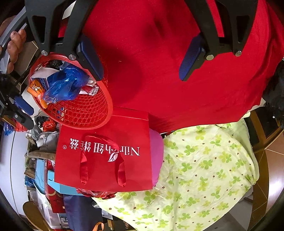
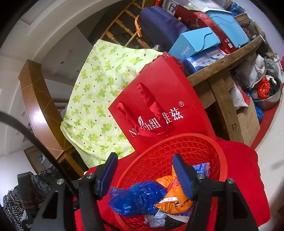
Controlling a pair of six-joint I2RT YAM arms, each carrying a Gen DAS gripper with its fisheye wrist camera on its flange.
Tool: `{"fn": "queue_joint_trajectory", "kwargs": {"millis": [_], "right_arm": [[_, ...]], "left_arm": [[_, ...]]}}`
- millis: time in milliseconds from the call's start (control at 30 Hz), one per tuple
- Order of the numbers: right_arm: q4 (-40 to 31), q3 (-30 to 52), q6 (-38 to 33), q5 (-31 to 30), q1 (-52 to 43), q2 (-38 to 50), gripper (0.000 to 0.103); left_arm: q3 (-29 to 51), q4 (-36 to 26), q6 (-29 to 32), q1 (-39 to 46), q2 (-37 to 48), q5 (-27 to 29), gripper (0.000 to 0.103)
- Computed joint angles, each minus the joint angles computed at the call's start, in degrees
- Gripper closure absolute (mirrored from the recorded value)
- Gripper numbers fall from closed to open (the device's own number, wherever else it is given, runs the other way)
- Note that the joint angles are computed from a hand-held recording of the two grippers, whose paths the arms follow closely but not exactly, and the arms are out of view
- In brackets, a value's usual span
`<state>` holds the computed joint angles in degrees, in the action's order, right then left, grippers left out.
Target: Collect trash
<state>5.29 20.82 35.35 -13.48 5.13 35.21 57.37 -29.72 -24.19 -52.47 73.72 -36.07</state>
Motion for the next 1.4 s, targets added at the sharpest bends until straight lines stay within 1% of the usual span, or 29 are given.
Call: {"fn": "queue_joint_trajectory", "kwargs": {"millis": [133, 233, 367, 633, 767, 800, 967, 1067, 1167, 1233, 1333, 1400], "right_arm": [[-0.43, 0.16, -1.78, 4.0, 2.98, -0.66, 0.035], [-0.84, 0.47, -4.13, 9.42, 7.0, -1.14, 0.035], [-1.43, 0.86, -6.1, 14.1, 10.69, -1.03, 0.035], [-2.29, 1.13, -7.51, 21.01, 15.17, -1.85, 0.035], [-4.84, 1.95, -8.28, 27.67, 20.45, -2.68, 0.035], [-6.42, 2.47, -8.56, 31.31, 23.47, -3.17, 0.035], [-15.43, 4.89, -7.48, 40.64, 33.1, -6.71, 0.035], [-21.7, 8.01, -6.43, 47.22, 39.37, -7.98, 0.035], [-28.44, 12.33, -4.79, 55.02, 46.66, -7.81, 0.035], [-32.87, 15.19, -2.79, 59.53, 51.42, -7.07, 0.035], [-39.11, 18.73, 1.47, 64.6, 57.89, -5.66, 0.035], [-44.74, 21.67, 5.78, 69.57, 63.37, -3.26, 0.035]], "left_arm": [[-0.25, -0.89, -0.57, -0.3, -0.8, -0.4, 0.016], [-0.44, -1.66, -1.02, -0.73, -1.45, -0.96, 0.016], [-0.36, -2.94, -1.7, -1.19, -2.48, -1.91, 0.016], [-0.46, -5.59, -2.72, -2.24, -5.74, -4.34, 0.016], [-0.48, -7.57, -3.14, -2.45, -7.44, -5.01, 0.015], [-0.53, -8.08, -3.19, -2.53, -7.89, -5.09, 0.015], [-0.89, -10.23, -3.19, -2.41, -9.79, -4.97, 0.015], [-0.84, -11.97, -3.67, -2.5, -10.79, -5.01, 0.015], [-0.75, -13.89, -4.78, -3.55, -11.86, -6.01, 0.015], [-0.72, -15.33, -5.37, -4.28, -12.91, -6.84, 0.015], [-0.3, -17.79, -6.52, -5.49, -14.27, -8.16, 0.015], [0.16, -19.43, -7.36, -6.51, -15.04, -9.27, 0.015]]}}
